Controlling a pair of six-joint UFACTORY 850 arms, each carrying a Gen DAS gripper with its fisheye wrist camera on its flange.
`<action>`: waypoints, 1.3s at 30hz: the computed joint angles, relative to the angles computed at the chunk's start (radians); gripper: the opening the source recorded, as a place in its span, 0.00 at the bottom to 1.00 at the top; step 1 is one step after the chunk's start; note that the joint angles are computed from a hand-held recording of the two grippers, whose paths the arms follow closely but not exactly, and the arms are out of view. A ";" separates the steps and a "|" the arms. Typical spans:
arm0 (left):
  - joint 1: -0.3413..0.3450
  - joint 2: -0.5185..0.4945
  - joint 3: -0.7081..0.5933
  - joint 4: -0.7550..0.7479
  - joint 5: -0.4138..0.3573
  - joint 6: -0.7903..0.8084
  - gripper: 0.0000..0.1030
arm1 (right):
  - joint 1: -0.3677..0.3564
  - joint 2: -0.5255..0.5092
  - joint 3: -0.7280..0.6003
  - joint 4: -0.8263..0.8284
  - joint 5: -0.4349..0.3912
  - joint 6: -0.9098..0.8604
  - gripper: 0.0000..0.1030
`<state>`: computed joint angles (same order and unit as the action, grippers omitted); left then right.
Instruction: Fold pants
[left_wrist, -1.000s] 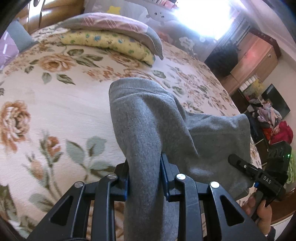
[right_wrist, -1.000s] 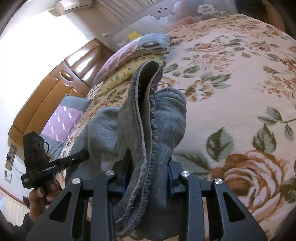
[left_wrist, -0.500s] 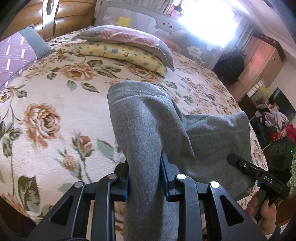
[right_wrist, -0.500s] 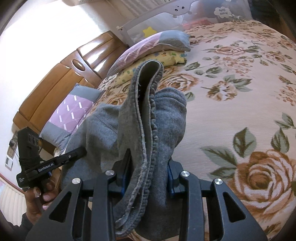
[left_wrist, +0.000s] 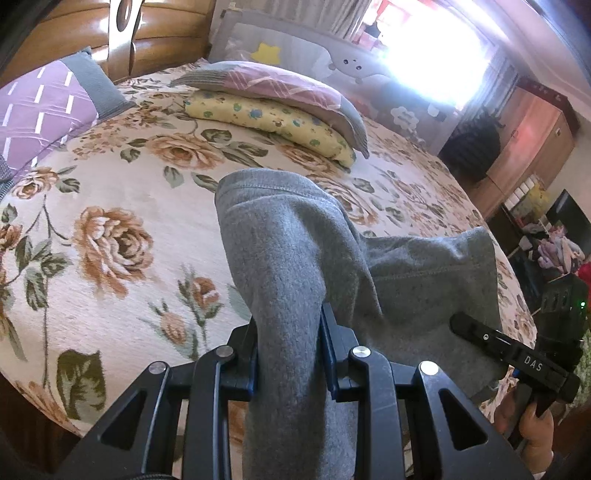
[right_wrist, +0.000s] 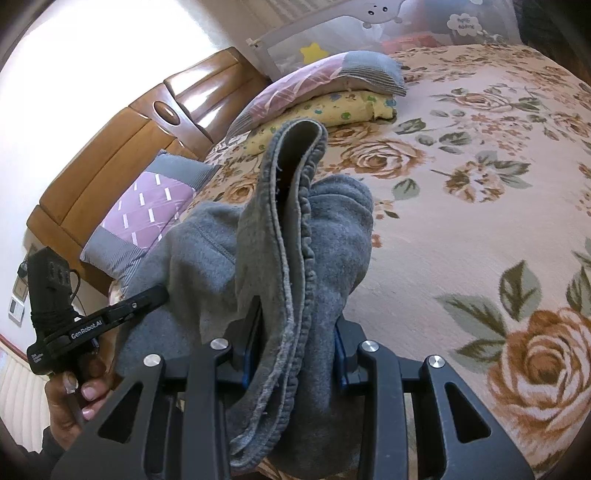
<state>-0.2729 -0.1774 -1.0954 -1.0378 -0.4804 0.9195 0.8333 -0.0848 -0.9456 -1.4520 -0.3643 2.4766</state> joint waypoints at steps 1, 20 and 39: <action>0.003 -0.001 -0.001 0.000 0.003 -0.002 0.26 | -0.005 -0.009 -0.009 0.002 0.007 -0.009 0.33; 0.024 -0.081 -0.072 0.021 0.013 -0.037 0.26 | -0.059 -0.102 -0.094 -0.001 0.072 -0.057 0.33; 0.016 -0.183 -0.177 0.083 0.004 -0.100 0.26 | -0.111 -0.147 -0.133 0.037 0.111 -0.114 0.33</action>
<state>-0.2568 -0.3599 -1.2724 -0.9544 -0.4761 0.8196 0.7219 -0.2322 -1.0790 -1.4148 -0.2531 2.3631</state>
